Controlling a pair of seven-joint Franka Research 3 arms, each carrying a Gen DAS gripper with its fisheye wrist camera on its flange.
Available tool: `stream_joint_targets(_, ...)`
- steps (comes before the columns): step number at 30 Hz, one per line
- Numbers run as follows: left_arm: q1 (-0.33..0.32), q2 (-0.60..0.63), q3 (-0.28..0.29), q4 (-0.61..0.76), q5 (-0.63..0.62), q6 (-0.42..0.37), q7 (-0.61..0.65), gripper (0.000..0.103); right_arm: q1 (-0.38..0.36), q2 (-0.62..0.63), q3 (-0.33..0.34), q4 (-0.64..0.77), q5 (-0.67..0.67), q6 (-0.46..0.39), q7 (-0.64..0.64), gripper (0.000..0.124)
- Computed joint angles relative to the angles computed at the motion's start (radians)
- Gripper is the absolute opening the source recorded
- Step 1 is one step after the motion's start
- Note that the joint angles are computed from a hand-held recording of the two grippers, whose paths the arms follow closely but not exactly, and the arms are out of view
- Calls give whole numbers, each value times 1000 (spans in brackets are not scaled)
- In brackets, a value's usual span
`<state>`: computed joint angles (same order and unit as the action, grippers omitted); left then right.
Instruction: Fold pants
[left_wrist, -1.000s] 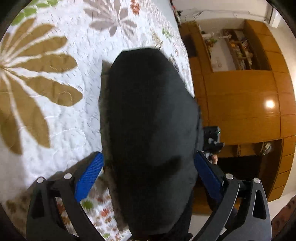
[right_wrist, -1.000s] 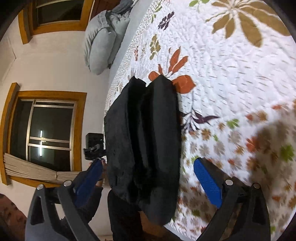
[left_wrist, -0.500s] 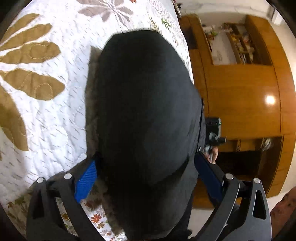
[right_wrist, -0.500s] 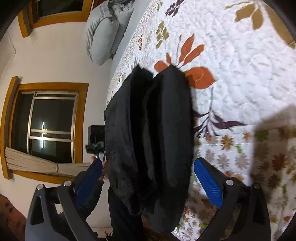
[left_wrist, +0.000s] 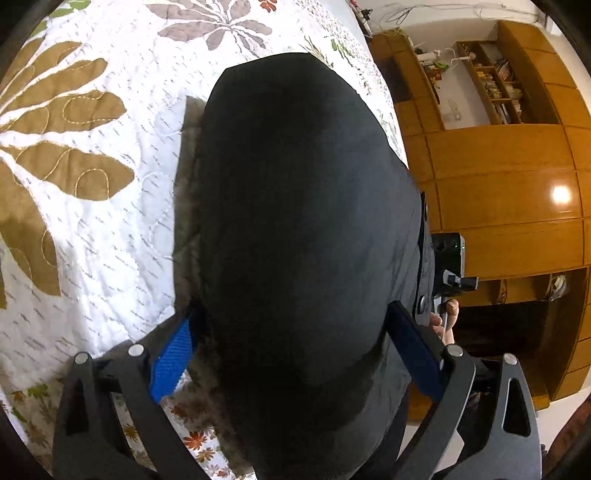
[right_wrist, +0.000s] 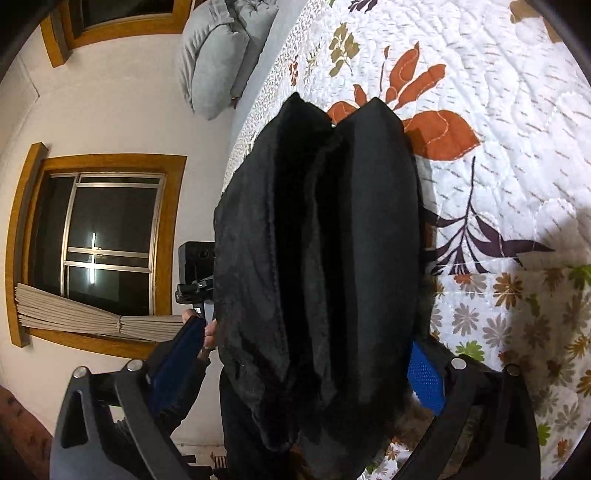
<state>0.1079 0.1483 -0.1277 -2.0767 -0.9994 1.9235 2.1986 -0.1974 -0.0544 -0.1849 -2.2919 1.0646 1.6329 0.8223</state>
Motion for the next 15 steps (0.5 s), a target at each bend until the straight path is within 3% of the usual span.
stream_joint_targets(2,-2,2,-2,-3,-1,4,0,88,-1,1,0,0,1,1,-2,100)
stream_joint_targets(3,-1,5,-2,-3,-4,-2,3,80,0,1,0,-1,2,4,-7,100)
stream_joint_targets(4,0,8,-3,-1,-8,-9,3,72,2,-7,3,-8,1,16,-10,95)
stream_joint_targets(11,-8,-28,-3,-33,-28,29,11,55,19,-61,8,-52,-21,89,-18,57)
stream_joint_targets(15,-5,-53,10,-49,-65,23,28,40,33,-91,6,-56,-13,93,-12,51)
